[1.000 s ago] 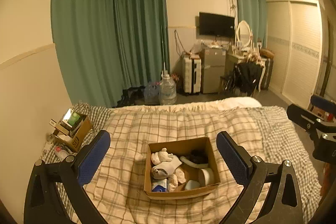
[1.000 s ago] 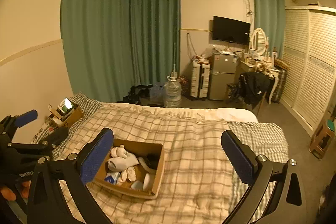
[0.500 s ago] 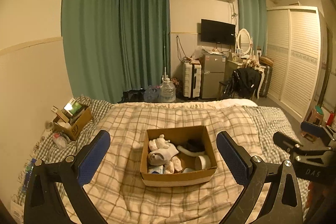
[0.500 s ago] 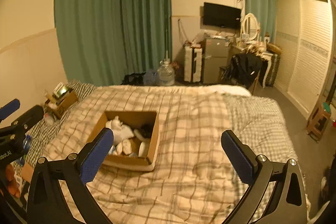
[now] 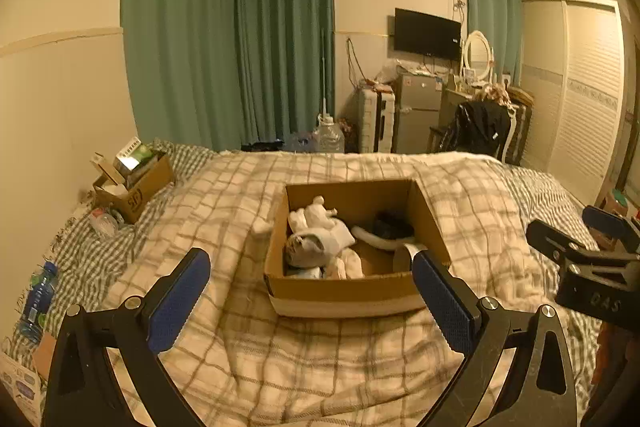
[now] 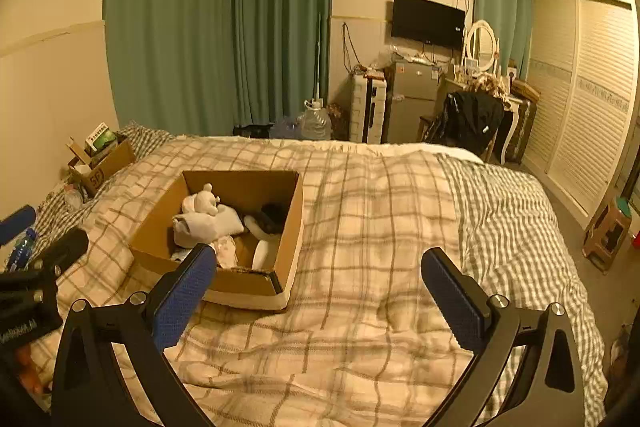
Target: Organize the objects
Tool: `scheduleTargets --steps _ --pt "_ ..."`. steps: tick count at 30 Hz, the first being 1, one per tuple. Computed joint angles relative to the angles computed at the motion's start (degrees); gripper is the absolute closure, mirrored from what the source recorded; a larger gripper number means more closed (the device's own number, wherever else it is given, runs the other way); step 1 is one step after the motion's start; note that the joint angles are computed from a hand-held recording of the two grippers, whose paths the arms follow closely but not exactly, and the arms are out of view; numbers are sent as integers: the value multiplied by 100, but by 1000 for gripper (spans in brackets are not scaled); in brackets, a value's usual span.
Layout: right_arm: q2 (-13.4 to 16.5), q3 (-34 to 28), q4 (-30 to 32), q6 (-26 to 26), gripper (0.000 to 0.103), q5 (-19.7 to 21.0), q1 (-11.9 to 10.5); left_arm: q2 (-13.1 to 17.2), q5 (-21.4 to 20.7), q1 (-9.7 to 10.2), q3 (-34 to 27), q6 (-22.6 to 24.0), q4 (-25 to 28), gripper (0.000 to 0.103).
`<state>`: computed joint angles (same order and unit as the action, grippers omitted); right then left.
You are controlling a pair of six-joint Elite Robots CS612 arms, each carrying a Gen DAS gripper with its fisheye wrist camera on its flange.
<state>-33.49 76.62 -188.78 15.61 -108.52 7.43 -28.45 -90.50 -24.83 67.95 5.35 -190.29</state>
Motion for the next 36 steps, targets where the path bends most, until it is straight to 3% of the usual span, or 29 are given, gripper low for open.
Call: scheduleTargets --steps 36 --pt "15 34 148 111 0 -57 -3 -30 122 -32 48 14 178 0"
